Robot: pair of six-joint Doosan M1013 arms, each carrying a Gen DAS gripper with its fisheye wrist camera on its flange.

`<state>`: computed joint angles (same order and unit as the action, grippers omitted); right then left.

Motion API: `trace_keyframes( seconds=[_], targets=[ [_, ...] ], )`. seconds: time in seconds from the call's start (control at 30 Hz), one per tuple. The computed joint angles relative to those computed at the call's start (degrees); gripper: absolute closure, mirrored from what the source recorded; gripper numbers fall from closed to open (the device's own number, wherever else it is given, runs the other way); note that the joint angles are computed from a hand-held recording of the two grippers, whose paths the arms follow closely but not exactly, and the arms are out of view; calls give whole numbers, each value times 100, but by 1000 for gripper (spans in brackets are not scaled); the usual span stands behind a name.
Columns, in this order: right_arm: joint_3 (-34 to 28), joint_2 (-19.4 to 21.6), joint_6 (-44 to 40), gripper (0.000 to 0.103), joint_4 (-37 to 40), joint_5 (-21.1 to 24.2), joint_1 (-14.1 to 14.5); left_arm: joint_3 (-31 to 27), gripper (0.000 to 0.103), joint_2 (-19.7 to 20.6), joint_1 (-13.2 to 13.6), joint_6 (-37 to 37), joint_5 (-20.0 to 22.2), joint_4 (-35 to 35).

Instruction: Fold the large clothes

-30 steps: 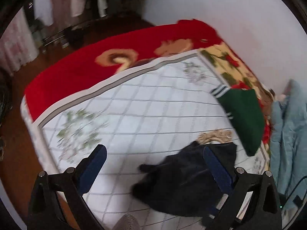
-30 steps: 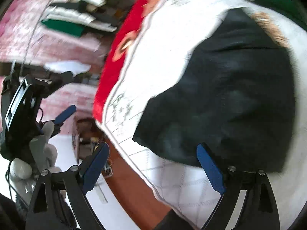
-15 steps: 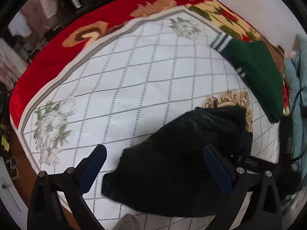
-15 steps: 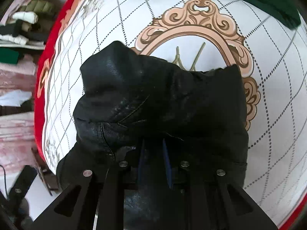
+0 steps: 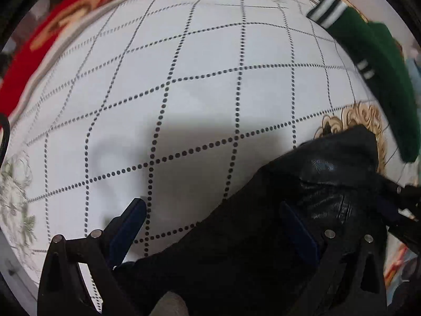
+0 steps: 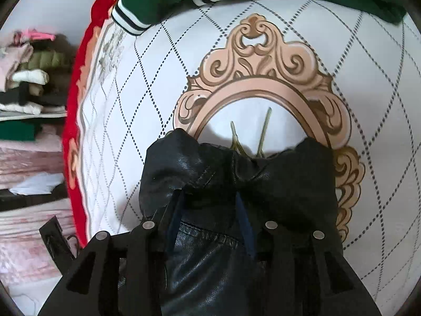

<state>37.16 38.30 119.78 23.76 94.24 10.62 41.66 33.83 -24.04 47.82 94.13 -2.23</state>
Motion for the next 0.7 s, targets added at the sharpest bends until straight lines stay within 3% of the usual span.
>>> trace_keyframes(
  seconds=[0.07, 0.17, 0.2, 0.23, 0.3, 0.37, 0.5, 0.6, 0.7],
  targets=[
    [-377, 134, -112, 51, 135, 373, -12, -106, 0, -23, -1, 6, 140, 11],
    [134, -312, -301, 45, 914, -124, -290, -30, 0, -239, -54, -65, 83, 160],
    [347, -463, -380, 35, 1018, -283, -353, 135, 0, -422, -96, -121, -36, 241],
    [662, -687, -509, 18, 1076, -494, -433, 247, 0, -534, -135, -156, -72, 329],
    [1424, -1178, -764, 9, 927, -856, -578, 481, 0, -746, -221, -286, -1, 461],
    [1978, -1395, -976, 9, 1062, -834, -725, 1001, 0, -1133, -306, -658, -145, 373],
    [3212, -1598, -1310, 9, 2199, -718, -1053, 1645, 0, -1579, -539, -1289, -287, 615],
    [3721, -1692, -1780, 8, 2927, -1269, -1099, 1938, 0, -1700, -648, -1693, -409, 486],
    [3786, -1626, -1545, 16, 3363, -1441, -1088, 2263, 0, -1864, -624, -2260, -1143, 178]
  ],
)
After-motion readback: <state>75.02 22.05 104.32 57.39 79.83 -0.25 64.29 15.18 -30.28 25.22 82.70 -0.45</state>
